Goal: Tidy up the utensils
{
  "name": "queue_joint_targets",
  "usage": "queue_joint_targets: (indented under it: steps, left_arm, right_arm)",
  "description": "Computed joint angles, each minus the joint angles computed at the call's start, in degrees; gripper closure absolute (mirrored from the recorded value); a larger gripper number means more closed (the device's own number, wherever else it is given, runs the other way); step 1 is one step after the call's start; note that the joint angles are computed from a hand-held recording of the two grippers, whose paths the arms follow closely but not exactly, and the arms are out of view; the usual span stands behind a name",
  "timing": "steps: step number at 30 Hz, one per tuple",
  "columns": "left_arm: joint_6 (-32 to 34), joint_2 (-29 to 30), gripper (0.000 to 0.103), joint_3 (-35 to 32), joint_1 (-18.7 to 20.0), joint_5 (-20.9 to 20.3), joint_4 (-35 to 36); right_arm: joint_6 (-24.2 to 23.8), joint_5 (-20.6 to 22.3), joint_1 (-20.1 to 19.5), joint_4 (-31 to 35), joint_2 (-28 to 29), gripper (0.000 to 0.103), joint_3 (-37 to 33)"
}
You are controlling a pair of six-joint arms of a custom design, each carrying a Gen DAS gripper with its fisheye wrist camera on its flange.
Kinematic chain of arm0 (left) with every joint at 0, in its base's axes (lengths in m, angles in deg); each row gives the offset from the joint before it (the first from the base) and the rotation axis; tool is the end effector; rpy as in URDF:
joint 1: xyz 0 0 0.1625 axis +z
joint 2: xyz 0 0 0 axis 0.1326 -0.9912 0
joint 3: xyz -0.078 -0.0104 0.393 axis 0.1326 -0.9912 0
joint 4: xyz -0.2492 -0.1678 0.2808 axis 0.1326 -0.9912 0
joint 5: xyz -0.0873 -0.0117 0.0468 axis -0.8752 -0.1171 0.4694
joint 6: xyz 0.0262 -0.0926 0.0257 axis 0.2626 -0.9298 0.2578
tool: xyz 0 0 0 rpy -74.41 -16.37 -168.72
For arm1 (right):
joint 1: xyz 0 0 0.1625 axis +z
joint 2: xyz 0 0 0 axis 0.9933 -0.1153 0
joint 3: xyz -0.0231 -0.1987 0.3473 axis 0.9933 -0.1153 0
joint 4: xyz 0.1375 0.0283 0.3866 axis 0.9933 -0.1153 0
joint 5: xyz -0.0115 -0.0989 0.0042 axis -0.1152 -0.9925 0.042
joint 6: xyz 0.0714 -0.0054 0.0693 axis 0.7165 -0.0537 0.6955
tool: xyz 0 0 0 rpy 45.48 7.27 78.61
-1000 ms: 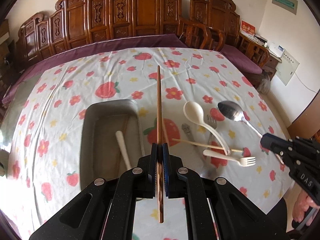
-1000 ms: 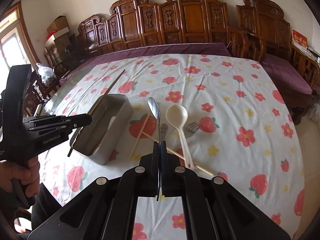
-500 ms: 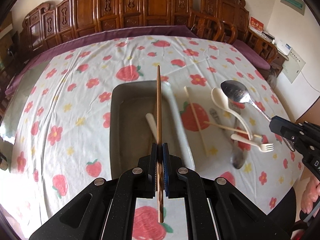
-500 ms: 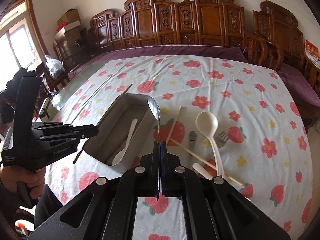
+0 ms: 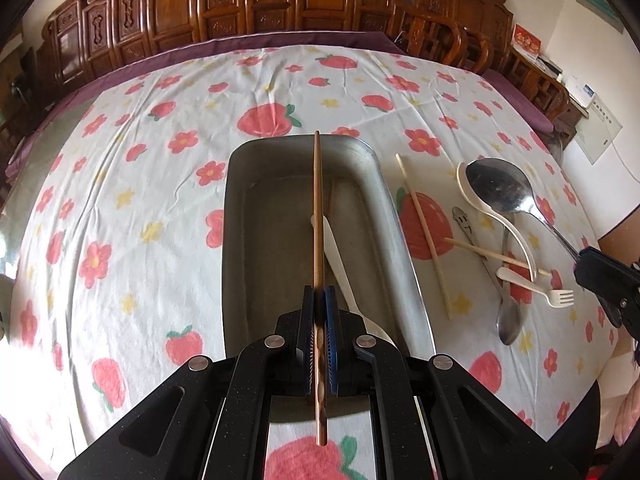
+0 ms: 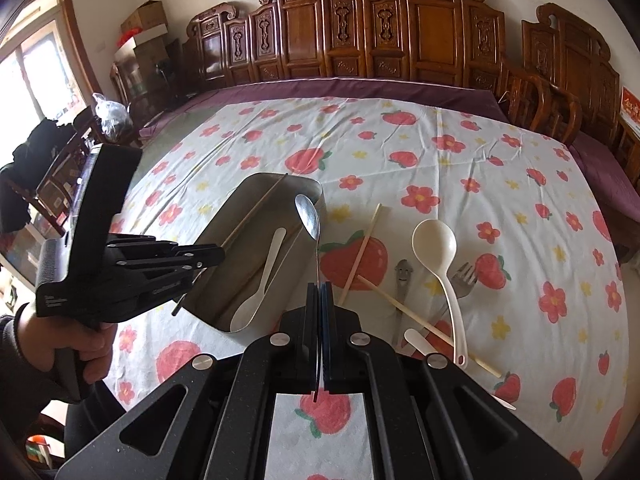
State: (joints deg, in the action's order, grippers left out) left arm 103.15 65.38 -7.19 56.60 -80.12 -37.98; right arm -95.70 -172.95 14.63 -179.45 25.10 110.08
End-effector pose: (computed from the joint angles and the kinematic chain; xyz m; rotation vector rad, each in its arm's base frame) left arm -0.2228 -0.8713 0.0993 1.1102 2.4263 -0.1846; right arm 0.1756 -0.7398 0.1682 0.0646 -2.3018 0.9500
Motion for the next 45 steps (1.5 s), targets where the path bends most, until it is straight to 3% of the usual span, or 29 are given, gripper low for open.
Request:
queue_joint_targets:
  steps: [13, 15, 17, 24, 30, 39, 45]
  left_arm:
    - [0.0, 7.5, 0.098, -13.9, 0.4, -0.6, 7.0]
    - [-0.2, 9.0, 0.089, -16.9, 0.4, -0.4, 8.9]
    - [0.0, 9.4, 0.088, -17.9, 0.4, -0.5, 9.2]
    - [1.7, 3.8, 0.081, -9.6, 0.3, -1.3, 3.5]
    - [2.3, 0.6, 0.080, -6.2, 0.6, -1.7, 1.3]
    - [3.2, -2.8, 0.080, -2.1, 1.3, -0.8, -1.9]
    - [3.1, -3.2, 0.080, -2.3, 1.7, -0.5, -2.0]
  right_arm:
    - [0.6, 0.5, -0.3, 2.2, 1.8, 0.100, -3.5]
    - [0.7, 0.6, -0.3, 2.6, 2.1, 0.100, -4.1]
    - [0.9, 0.9, -0.3, 3.1, 2.5, 0.100, -4.7]
    - [1.7, 2.8, -0.4, 5.7, 5.0, 0.100, -9.1]
    - [2.3, 3.9, -0.5, 9.6, 9.4, 0.100, -16.0]
    - [7.0, 4.6, -1.5, 19.7, 17.6, 0.100, -30.8]
    - [9.0, 2.6, -1.8, 26.8, 24.2, 0.100, -43.1]
